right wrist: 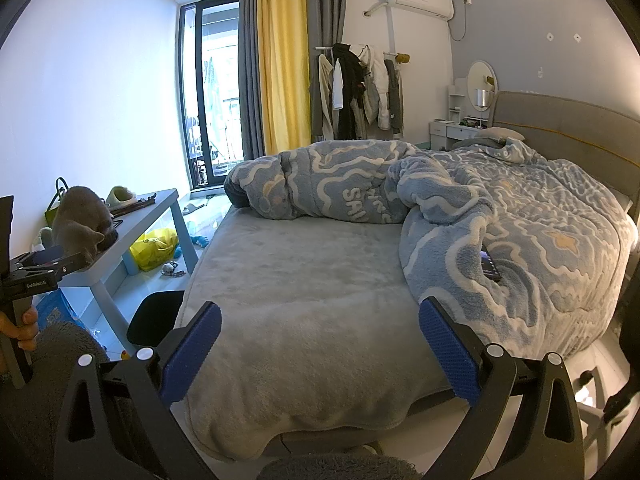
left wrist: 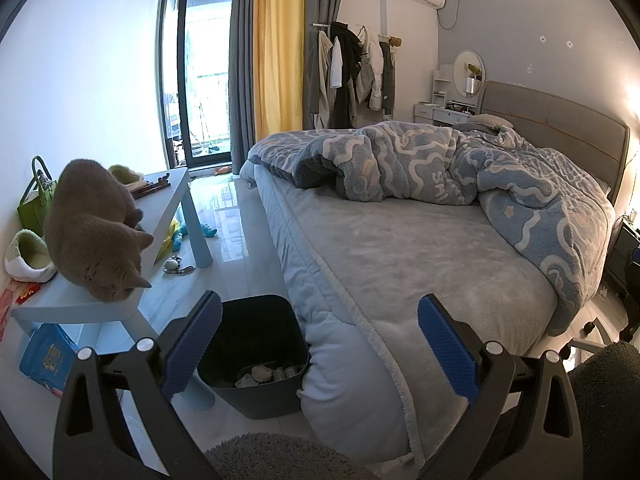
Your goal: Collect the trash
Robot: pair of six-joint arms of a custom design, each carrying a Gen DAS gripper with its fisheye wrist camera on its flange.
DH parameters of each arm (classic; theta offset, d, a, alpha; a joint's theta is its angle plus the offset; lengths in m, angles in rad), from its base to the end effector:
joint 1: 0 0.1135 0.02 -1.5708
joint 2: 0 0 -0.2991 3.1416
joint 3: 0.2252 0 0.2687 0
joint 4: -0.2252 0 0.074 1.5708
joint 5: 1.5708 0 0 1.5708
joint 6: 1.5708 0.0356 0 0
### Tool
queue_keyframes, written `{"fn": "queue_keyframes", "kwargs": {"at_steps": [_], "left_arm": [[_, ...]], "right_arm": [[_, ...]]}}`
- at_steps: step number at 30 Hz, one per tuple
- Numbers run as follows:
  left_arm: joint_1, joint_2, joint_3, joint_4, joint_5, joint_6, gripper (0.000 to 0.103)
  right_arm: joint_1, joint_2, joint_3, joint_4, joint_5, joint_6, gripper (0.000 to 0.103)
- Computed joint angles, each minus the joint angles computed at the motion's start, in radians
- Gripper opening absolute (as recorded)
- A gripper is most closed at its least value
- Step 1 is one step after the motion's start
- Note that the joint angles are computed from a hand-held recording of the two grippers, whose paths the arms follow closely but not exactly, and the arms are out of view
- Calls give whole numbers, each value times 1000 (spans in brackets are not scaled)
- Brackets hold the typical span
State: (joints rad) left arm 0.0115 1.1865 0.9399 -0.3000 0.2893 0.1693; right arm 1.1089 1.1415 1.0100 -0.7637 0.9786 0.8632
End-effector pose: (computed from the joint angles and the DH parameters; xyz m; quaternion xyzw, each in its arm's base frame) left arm 0.2690 -0.0071 0.3288 0.1384 0.8544 -0.0814 0.4943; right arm 0.1253 0.1853 0.3373 0.0525 0.8456 -0.0009 0.5312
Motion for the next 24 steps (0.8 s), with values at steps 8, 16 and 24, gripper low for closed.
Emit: {"fn": "queue_keyframes", "kwargs": {"at_steps": [8,16,24], "left_arm": [[0,1,1,-1,-1,0,100],[0,0,2,-1,0,1,100],[1,1,3,-2,1,2,100]], "right_arm": [[-2,-3,-1,2,-3,-5,100],[-2,-3,-1,1,-2,-5,100],[-5,-4,-2,4,-4,-8,100]]}}
